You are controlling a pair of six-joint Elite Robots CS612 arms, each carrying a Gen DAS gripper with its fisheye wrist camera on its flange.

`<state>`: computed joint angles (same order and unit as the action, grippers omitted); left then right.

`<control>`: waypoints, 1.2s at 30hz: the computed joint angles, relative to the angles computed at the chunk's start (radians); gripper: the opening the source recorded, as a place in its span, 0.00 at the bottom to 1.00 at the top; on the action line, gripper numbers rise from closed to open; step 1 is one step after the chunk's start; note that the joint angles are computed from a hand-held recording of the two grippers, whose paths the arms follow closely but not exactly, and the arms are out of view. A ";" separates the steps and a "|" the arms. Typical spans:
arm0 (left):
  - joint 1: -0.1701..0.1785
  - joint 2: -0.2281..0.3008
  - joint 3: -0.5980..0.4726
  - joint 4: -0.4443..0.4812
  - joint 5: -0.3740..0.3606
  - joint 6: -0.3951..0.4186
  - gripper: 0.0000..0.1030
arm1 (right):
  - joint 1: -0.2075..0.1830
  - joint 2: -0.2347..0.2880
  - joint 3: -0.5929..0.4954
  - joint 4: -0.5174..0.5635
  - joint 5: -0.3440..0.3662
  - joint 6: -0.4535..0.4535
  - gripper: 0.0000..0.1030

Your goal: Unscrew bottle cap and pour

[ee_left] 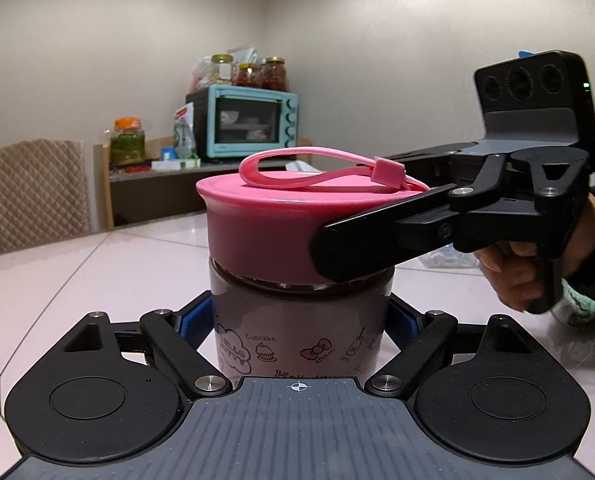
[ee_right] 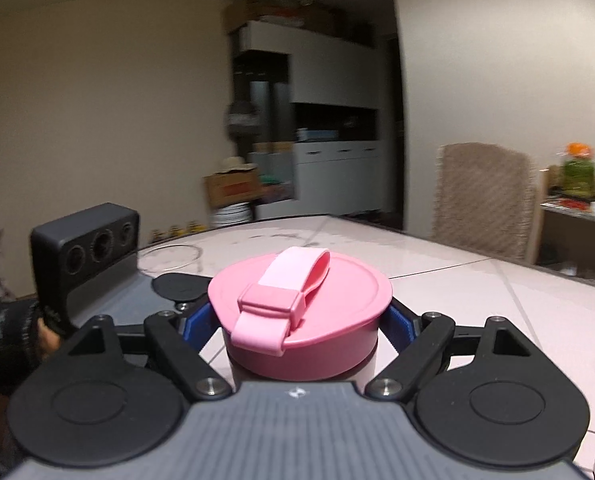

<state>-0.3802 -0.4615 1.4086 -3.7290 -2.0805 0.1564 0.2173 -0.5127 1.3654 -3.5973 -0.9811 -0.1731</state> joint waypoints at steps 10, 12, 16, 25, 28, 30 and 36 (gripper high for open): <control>0.000 -0.001 0.001 0.000 0.000 0.001 0.87 | 0.024 -0.018 0.026 -0.035 -0.110 0.033 0.96; 0.000 0.000 0.000 0.001 0.000 0.001 0.87 | 0.038 -0.022 0.037 -0.058 -0.181 0.044 0.96; 0.000 0.000 -0.001 0.001 0.000 0.001 0.87 | 0.067 -0.033 0.056 -0.079 -0.291 0.081 0.96; 0.000 0.000 -0.002 0.004 0.000 0.002 0.87 | 0.131 -0.012 0.043 -0.139 -0.545 0.149 0.96; 0.000 0.000 -0.004 0.005 0.000 0.002 0.87 | 0.137 0.000 0.034 -0.148 -0.584 0.183 0.96; 0.001 0.000 -0.005 0.006 0.000 0.002 0.87 | 0.143 0.004 0.024 -0.136 -0.612 0.193 0.96; 0.000 0.000 -0.004 0.005 0.000 0.002 0.87 | 0.160 0.022 -0.001 -0.138 -0.673 0.203 0.96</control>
<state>-0.3797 -0.4614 1.4044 -3.7243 -2.0808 0.1583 0.3774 -0.4904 1.3644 -3.7356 -1.6541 0.0302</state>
